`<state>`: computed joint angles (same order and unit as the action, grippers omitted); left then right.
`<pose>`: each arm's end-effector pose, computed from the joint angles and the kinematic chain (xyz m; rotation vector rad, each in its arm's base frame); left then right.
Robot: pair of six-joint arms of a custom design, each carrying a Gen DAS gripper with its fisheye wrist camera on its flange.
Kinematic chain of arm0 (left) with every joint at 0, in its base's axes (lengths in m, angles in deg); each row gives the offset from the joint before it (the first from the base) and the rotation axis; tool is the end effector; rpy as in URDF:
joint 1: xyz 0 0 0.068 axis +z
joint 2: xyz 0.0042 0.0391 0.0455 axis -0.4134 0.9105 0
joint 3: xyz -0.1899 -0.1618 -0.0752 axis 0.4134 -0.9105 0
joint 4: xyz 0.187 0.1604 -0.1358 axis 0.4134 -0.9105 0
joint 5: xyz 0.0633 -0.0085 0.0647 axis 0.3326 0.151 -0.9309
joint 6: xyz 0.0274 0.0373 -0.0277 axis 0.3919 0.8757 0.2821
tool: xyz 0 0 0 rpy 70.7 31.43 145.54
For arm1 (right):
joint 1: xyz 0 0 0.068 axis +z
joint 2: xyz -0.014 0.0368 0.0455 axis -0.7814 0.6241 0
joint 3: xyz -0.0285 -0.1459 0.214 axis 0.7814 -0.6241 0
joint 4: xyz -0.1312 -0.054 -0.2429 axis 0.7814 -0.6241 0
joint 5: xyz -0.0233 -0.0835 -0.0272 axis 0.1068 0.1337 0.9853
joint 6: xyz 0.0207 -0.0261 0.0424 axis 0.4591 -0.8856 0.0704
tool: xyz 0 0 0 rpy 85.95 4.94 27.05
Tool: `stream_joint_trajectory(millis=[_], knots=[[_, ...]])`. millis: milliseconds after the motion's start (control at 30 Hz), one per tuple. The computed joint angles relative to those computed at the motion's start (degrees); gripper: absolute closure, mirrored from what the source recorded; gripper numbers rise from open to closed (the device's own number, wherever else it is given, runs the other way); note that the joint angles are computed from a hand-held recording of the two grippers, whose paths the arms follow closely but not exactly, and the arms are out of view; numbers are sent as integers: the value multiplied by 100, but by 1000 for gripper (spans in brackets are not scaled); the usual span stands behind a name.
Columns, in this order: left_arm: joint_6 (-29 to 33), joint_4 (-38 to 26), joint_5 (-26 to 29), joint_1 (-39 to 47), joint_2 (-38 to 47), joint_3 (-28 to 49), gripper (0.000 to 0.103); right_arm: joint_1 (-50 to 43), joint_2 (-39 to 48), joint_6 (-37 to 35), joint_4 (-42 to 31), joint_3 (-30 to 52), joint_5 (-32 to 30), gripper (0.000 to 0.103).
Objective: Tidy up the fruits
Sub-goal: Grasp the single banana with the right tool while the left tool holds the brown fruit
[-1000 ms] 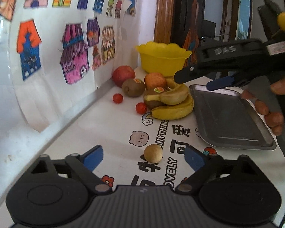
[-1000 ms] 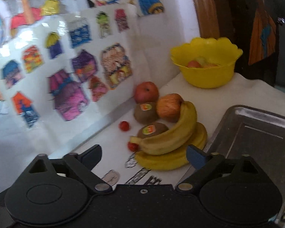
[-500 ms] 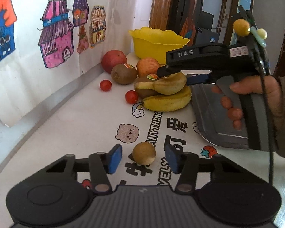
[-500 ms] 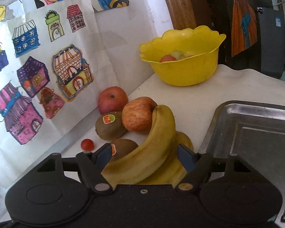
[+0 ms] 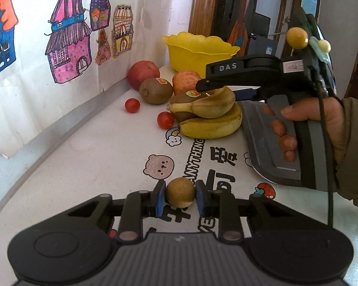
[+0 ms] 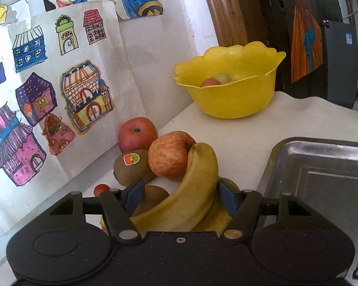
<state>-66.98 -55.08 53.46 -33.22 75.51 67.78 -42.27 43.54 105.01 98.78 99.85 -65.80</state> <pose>0.1812 -0.0369 0.0887 0.3826 2.2557 -0.3230 0.2914 0.0468 0.0589 0.1888 2.1831 0.2808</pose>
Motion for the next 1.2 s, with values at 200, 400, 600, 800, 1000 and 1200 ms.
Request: stream_joint_trajectory(millis=[200,400,600,800,1000,1200], knots=[[-54,-29,-13,50,-5,16,74,-208,-162,-148,29,-176,-565,38],[-68,-209,-74,173,-183,0,74,-169,-521,-223,137,-603,-836,38],[-156,-170,-77,315,-252,-23,74,-95,-885,-91,162,-993,-1100,38],[-216,17,-165,269,-11,9,74,141,-888,317,148,-950,-800,32],[-299,130,-295,122,-32,47,74,426,-609,903,-17,-543,-10,29],[-488,563,-368,138,348,281,74,178,-255,986,37,-237,-213,27]])
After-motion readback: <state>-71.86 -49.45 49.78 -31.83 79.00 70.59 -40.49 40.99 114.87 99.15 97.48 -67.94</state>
